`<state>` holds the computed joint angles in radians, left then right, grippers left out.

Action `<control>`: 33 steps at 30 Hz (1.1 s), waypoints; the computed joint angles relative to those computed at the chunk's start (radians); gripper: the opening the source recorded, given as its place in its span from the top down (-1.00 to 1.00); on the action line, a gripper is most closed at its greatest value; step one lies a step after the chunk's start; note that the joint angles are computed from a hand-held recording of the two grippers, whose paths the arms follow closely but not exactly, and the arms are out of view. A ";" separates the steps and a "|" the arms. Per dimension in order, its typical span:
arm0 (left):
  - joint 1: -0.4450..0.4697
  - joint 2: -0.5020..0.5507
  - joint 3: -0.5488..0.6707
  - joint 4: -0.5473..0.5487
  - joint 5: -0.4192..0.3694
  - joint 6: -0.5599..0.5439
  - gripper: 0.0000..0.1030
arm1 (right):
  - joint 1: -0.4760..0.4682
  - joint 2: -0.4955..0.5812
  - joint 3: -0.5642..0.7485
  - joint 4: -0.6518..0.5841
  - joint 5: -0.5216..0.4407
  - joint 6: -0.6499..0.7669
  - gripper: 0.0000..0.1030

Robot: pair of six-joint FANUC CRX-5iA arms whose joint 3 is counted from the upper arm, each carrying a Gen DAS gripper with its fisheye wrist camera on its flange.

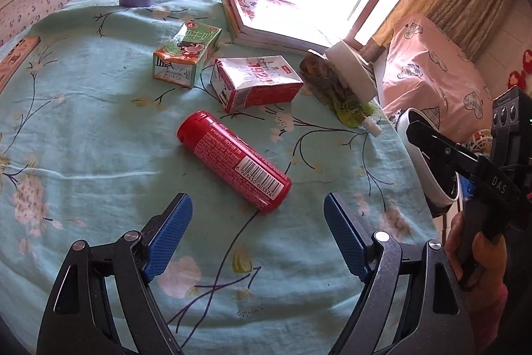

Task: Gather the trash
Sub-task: 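Return both open tools over the table toward the red canister, then grasp red canister with left tool while right tool grasps white tissue pack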

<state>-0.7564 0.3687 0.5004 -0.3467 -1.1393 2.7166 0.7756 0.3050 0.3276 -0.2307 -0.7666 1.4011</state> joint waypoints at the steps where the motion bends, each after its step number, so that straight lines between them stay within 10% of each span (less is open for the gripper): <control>1: 0.010 0.004 0.001 0.011 0.003 0.008 -0.63 | -0.004 0.016 0.027 -0.009 -0.011 0.013 -0.73; 12: 0.061 0.095 0.103 0.021 -0.085 0.002 -0.63 | -0.028 0.247 0.348 0.038 -0.152 0.061 -0.72; 16: 0.044 0.145 0.185 -0.022 -0.156 -0.044 -0.55 | -0.015 0.284 0.379 0.078 -0.174 0.060 -0.02; 22: 0.027 0.129 0.165 -0.044 -0.107 -0.104 0.27 | -0.018 0.183 0.229 0.051 -0.062 0.043 0.05; 33: -0.029 0.114 0.161 -0.026 -0.032 -0.223 0.33 | -0.039 -0.096 -0.120 -0.072 0.080 0.016 0.05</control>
<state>-0.7853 0.4830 0.6610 -0.3729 -1.1714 2.4936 0.7368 0.2085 0.2073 -0.3024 -0.6863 1.4170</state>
